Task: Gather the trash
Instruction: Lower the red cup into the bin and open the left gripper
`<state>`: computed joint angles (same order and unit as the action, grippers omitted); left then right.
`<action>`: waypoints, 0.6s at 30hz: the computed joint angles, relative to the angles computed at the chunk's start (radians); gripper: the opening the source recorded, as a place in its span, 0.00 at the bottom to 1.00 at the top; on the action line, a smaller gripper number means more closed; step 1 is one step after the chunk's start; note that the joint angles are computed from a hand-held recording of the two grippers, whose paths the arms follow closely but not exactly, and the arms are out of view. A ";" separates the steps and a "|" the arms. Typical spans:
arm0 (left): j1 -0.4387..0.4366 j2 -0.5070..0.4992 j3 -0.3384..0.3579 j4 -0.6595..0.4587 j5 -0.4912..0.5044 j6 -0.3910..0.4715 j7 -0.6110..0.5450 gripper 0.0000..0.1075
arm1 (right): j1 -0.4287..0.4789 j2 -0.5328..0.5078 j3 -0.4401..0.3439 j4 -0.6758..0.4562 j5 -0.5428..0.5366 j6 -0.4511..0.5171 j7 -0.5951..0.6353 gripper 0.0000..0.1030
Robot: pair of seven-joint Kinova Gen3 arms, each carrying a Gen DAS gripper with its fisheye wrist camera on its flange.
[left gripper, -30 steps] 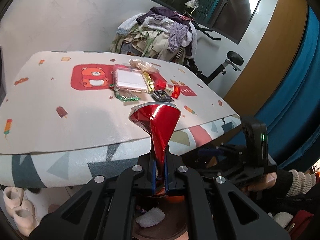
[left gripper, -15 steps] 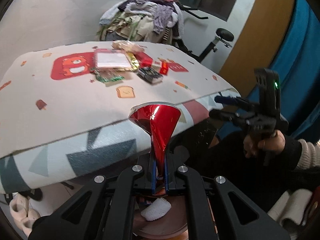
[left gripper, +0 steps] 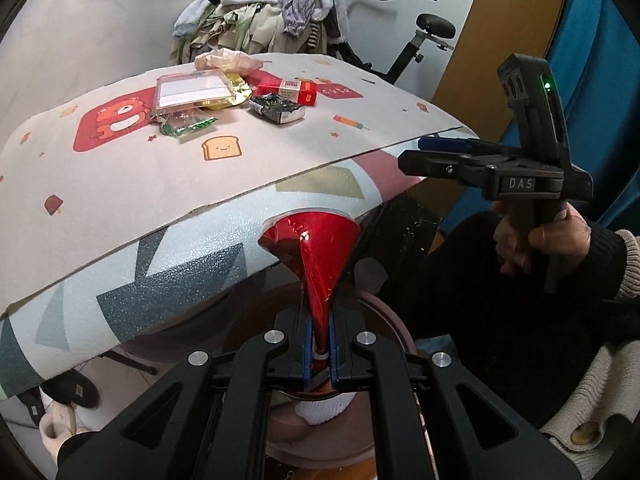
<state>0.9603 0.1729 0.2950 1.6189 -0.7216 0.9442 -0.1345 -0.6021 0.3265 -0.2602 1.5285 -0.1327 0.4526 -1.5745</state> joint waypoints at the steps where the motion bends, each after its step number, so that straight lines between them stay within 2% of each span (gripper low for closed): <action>1: -0.001 0.000 0.000 0.000 0.001 0.000 -0.001 0.06 | 0.003 -0.001 -0.001 0.002 -0.003 -0.001 0.001 0.94; 8: -0.005 0.008 -0.002 -0.010 0.017 -0.001 -0.025 0.06 | 0.001 -0.001 0.001 0.001 -0.004 0.004 0.001 0.94; 10: -0.005 0.009 -0.004 -0.010 0.023 -0.004 -0.029 0.11 | 0.000 0.000 0.002 -0.001 -0.001 0.006 0.001 0.94; 12: 0.012 0.015 -0.010 -0.017 -0.001 0.024 0.000 0.40 | -0.003 0.002 0.003 -0.003 0.001 0.009 -0.001 0.94; 16: 0.055 0.021 -0.019 -0.022 -0.082 0.116 0.117 0.57 | -0.006 0.003 0.005 -0.006 0.005 0.012 -0.004 0.94; 18: 0.069 0.024 -0.020 -0.024 -0.111 0.165 0.177 0.69 | -0.005 0.003 0.005 -0.007 0.005 0.013 -0.004 0.94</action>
<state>1.0293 0.1971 0.2752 1.5951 -0.8325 1.1093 0.0424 -0.6071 0.3297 -0.2551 1.5219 -0.1281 0.4659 -1.5789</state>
